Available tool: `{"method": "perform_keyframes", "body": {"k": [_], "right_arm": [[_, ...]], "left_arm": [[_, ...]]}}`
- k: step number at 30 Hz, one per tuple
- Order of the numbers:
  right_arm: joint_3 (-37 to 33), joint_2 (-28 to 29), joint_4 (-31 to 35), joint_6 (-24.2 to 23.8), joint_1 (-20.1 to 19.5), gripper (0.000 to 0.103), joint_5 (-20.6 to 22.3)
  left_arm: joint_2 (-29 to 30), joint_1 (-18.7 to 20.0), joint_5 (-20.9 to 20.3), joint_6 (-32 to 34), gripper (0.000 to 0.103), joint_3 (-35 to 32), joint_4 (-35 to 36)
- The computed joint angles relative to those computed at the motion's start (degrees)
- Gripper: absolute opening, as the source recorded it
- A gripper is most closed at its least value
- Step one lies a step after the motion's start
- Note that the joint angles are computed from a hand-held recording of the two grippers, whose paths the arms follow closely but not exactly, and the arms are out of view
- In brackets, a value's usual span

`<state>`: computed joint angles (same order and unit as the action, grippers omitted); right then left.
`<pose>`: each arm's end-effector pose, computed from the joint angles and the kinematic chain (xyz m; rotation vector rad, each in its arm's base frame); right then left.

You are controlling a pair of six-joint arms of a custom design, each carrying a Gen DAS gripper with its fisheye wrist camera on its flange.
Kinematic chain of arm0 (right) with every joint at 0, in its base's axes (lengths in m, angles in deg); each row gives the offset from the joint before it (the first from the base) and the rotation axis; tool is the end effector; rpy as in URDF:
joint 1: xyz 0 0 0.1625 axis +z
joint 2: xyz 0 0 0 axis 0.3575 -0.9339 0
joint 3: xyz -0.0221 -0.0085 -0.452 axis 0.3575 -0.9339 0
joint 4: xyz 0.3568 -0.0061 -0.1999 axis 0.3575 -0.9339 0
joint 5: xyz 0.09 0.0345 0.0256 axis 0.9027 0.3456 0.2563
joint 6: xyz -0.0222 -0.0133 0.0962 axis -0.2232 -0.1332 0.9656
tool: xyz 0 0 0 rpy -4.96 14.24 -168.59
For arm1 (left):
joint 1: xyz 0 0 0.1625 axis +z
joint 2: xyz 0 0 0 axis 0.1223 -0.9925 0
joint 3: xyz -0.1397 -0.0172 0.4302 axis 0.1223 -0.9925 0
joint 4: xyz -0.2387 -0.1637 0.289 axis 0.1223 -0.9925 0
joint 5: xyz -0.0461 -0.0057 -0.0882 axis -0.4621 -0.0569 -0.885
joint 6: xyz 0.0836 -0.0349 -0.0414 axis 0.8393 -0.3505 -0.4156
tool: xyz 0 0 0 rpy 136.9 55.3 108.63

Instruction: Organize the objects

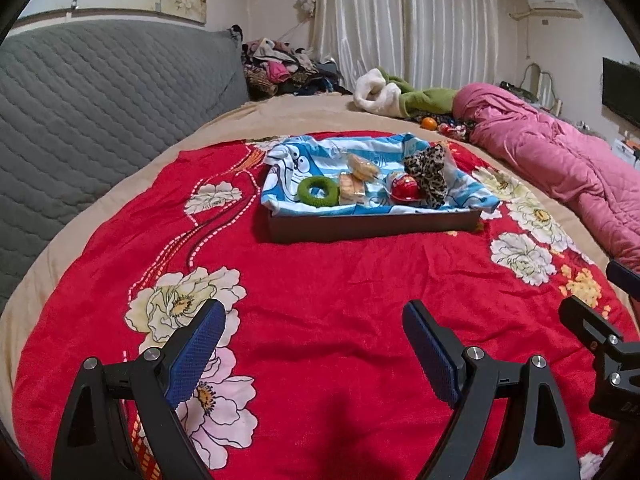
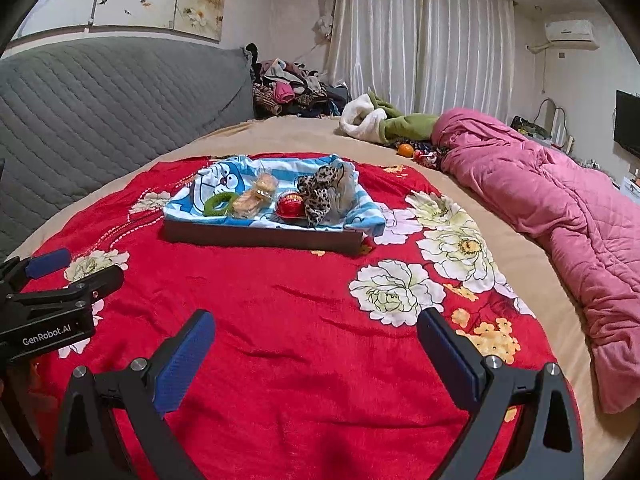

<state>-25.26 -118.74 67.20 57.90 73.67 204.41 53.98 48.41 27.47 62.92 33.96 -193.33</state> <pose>0.1523 -0.7920 0.2380 0.5579 -2.1122 1.0684 -0.3010 -0.8143 0.0810 0.4407 2.1424 -1.0493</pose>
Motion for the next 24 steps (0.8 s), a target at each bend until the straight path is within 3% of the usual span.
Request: {"method": "perform_keyframes", "body": {"k": [24], "right_arm": [[-5.13, 3.65, 4.37, 1.02, -1.53, 0.102, 0.45]], "left_arm": [[1.83, 1.73, -0.28, -1.90, 0.091, -1.80, 2.54]]}}
